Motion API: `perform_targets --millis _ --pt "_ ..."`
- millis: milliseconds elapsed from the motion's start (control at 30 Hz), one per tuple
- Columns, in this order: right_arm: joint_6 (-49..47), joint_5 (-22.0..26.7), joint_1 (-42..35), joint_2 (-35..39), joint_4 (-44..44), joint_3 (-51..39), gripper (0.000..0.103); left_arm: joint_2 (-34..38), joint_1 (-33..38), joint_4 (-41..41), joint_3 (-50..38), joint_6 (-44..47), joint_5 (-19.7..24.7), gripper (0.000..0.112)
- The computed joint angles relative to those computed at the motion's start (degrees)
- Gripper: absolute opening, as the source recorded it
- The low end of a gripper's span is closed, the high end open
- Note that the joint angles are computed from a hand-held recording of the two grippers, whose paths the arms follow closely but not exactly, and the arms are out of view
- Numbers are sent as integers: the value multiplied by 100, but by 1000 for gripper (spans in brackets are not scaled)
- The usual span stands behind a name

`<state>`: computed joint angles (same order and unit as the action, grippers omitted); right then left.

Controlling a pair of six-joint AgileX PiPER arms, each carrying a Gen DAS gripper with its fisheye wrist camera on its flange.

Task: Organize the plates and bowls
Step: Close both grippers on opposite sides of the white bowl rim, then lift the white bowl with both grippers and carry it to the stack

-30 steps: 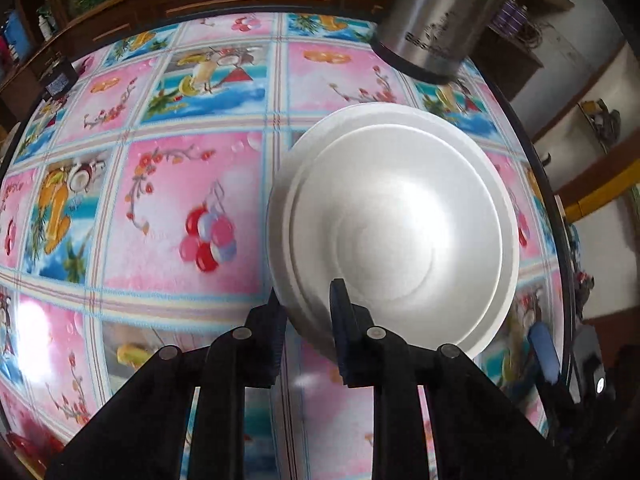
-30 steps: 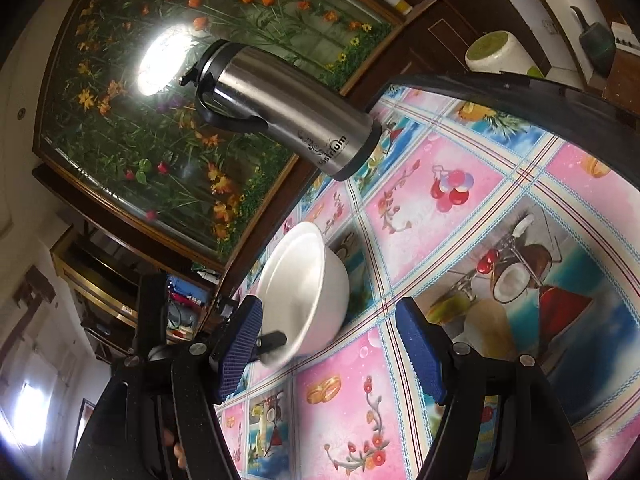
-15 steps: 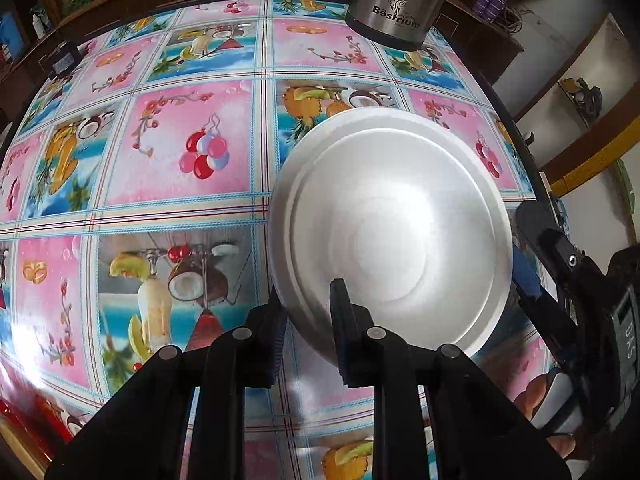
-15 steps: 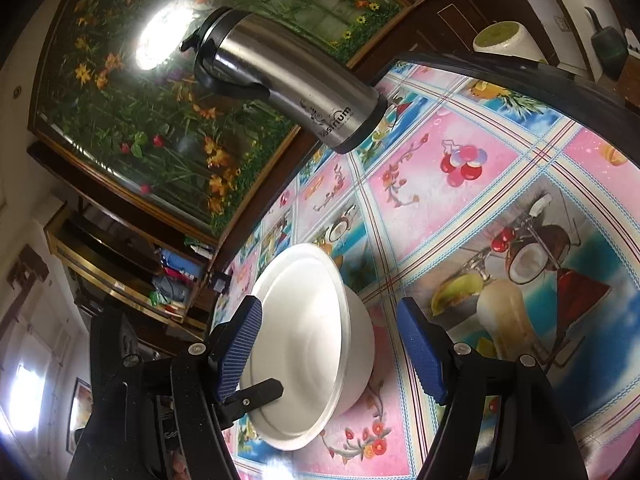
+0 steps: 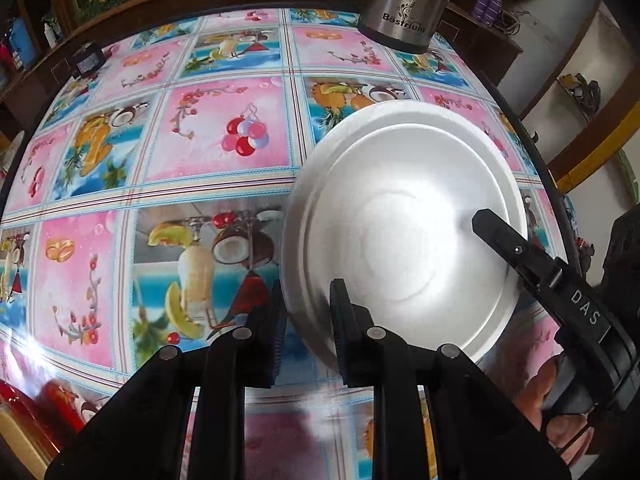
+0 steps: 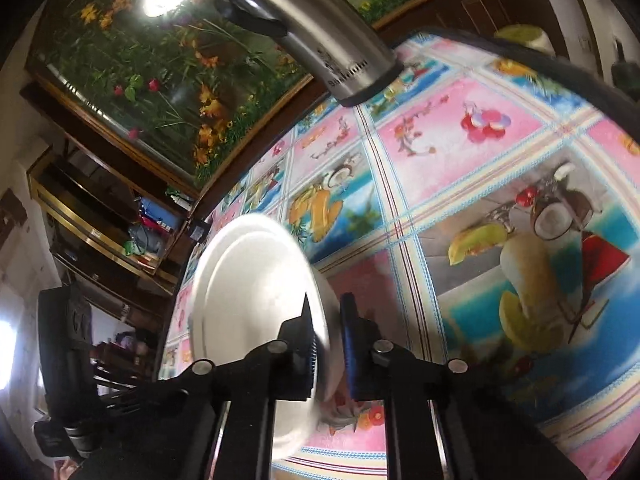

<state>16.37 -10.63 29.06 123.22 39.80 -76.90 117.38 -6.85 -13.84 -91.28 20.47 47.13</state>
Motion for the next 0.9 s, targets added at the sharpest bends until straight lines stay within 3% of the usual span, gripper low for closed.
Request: perform_targets --millis 133,267,367,600,900 --pt "-438 -58 157 -28 470 12 10 -376 163 -185 586 383 -392 18" --pt "-1024 -223 389 -103 992 20 10 -1009 315 -386 1474 855 -1162 18" --pt "-1368 -408 603 -166 1309 55 9 -1381 489 -718 1916 1290 -1501 18" --pt "-519 -1045 1069 -439 638 432 9 -2185 897 -1624 2696 2530 -1876 18" --pt "32 -1508 1606 -530 424 600 9 -2961 1645 -2989 3306 4225 -1730 18"
